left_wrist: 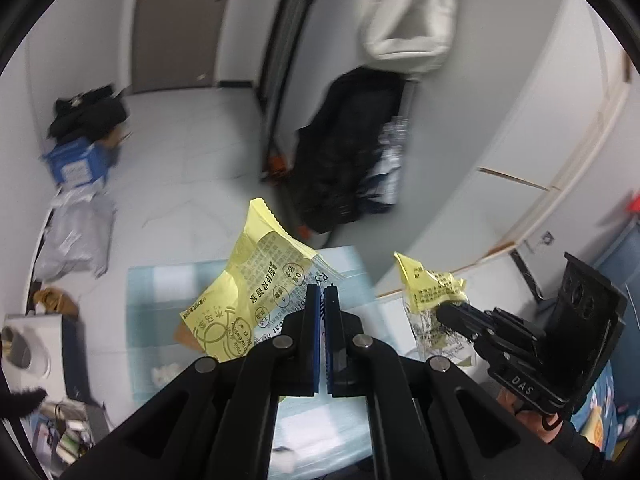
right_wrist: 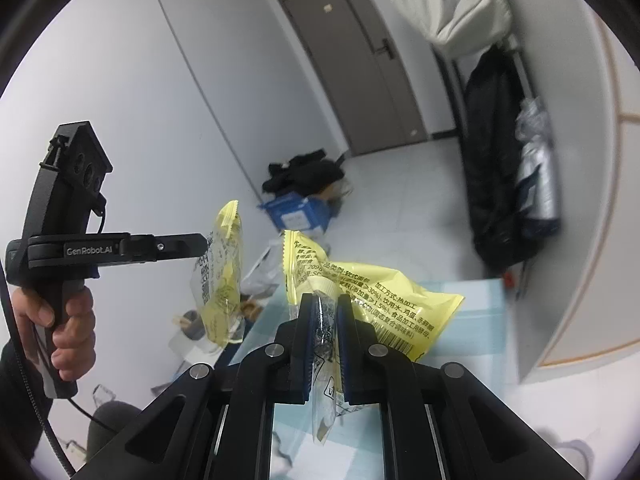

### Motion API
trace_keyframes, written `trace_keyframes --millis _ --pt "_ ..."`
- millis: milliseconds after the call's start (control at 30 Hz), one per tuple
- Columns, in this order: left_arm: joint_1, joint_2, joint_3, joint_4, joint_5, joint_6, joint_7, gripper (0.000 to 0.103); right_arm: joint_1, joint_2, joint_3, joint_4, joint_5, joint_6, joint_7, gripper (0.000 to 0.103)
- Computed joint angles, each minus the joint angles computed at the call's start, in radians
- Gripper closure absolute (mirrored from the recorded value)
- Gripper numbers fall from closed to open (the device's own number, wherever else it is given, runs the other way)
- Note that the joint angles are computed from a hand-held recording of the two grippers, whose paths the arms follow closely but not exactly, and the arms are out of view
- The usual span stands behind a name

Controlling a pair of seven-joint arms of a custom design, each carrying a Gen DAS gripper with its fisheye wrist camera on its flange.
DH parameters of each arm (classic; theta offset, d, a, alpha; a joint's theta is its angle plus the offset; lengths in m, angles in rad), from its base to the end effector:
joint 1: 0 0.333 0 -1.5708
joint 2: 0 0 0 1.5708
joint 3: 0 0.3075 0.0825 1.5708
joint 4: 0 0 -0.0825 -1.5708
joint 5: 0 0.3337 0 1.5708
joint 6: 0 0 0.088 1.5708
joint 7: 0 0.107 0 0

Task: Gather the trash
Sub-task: 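Carry both yellow bags in both tools over the trash bin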

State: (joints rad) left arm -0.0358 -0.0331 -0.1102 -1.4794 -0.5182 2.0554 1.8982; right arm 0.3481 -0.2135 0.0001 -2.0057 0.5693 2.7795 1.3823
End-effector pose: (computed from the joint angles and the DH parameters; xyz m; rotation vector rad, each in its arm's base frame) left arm 0.5161 -0.1042 0.7357 -1.5716 2.3078 -1.1422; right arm 0.4738 0.1465 0.6659 -1.5678 1.4075 -0.3251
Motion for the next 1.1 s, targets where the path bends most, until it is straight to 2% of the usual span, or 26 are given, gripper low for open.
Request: trace_keyframes --millis 300,533,633,900,1100 --pt "-0.094 0.019 -0.065 0.081 -0.074 -0.025 0.066 0.103 -0.123 -0.255 -0.018 -0.149 -0.189 0.03 0.166 0.093" --pt "-0.187 0.121 -0.143 0.181 -0.059 -0.024 0.069 0.103 -0.235 -0.446 -0.061 -0.303 -0.307 0.022 0.278 0.093" --pt "-0.215 0.186 -0.168 0.248 -0.055 -0.052 0.049 0.103 -0.282 -0.509 -0.085 -0.37 -0.336 0.003 0.315 0.093" --pt "-0.288 0.312 -0.217 0.36 0.018 -0.125 -0.005 0.103 -0.364 -0.604 -0.169 -0.521 -0.348 -0.011 0.363 0.093" --pt "-0.361 0.479 -0.236 0.528 0.126 -0.244 -0.051 0.103 -0.391 -0.591 -0.226 -0.61 -0.325 -0.01 0.355 0.093"
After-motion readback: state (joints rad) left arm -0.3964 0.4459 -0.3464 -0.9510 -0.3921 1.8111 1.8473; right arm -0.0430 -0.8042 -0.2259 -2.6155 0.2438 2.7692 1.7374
